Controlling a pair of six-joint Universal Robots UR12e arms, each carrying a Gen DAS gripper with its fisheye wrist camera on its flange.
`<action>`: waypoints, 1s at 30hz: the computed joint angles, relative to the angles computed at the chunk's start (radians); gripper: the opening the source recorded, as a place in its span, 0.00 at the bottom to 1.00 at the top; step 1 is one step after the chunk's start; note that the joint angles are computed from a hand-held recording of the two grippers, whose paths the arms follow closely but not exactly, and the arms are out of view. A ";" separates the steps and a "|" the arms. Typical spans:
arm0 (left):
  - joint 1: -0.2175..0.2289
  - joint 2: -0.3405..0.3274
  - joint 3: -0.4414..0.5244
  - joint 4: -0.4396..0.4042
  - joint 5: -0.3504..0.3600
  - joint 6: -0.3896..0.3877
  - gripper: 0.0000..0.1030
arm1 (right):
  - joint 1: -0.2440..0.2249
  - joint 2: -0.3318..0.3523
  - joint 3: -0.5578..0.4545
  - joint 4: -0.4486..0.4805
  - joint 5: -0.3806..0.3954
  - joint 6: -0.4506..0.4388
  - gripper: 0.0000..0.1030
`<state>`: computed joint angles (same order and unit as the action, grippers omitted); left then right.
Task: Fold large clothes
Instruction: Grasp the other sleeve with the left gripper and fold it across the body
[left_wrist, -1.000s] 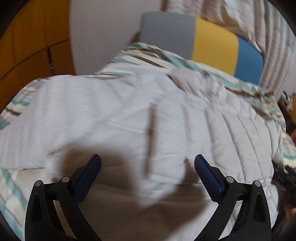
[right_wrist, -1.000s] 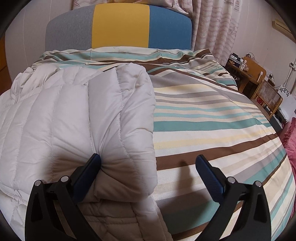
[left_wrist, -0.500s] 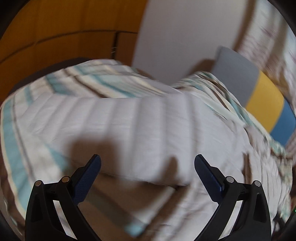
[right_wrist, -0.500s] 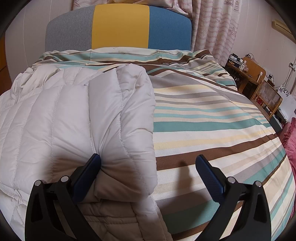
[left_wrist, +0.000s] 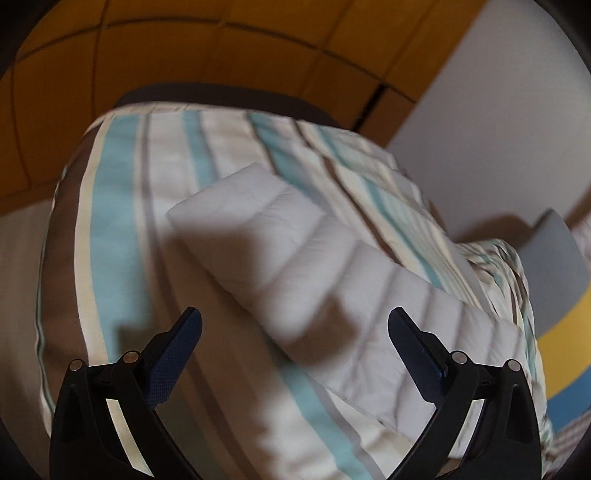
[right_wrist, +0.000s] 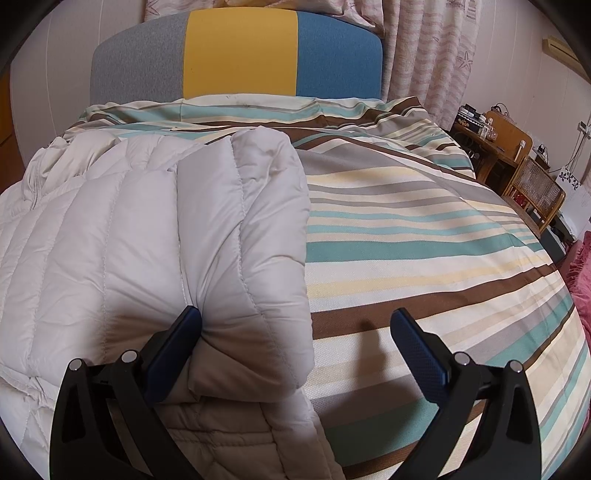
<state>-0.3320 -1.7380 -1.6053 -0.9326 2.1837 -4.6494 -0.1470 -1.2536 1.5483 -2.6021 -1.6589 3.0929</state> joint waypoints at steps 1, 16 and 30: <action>0.011 0.005 -0.010 0.000 -0.023 -0.027 0.92 | 0.000 0.000 0.000 0.000 -0.001 0.000 0.98; 0.019 -0.044 0.010 -0.045 0.014 -0.026 0.33 | -0.001 -0.001 0.001 -0.001 -0.001 -0.001 0.98; -0.066 -0.104 0.115 0.020 0.287 0.101 0.10 | -0.001 0.000 0.001 -0.001 -0.001 -0.001 0.98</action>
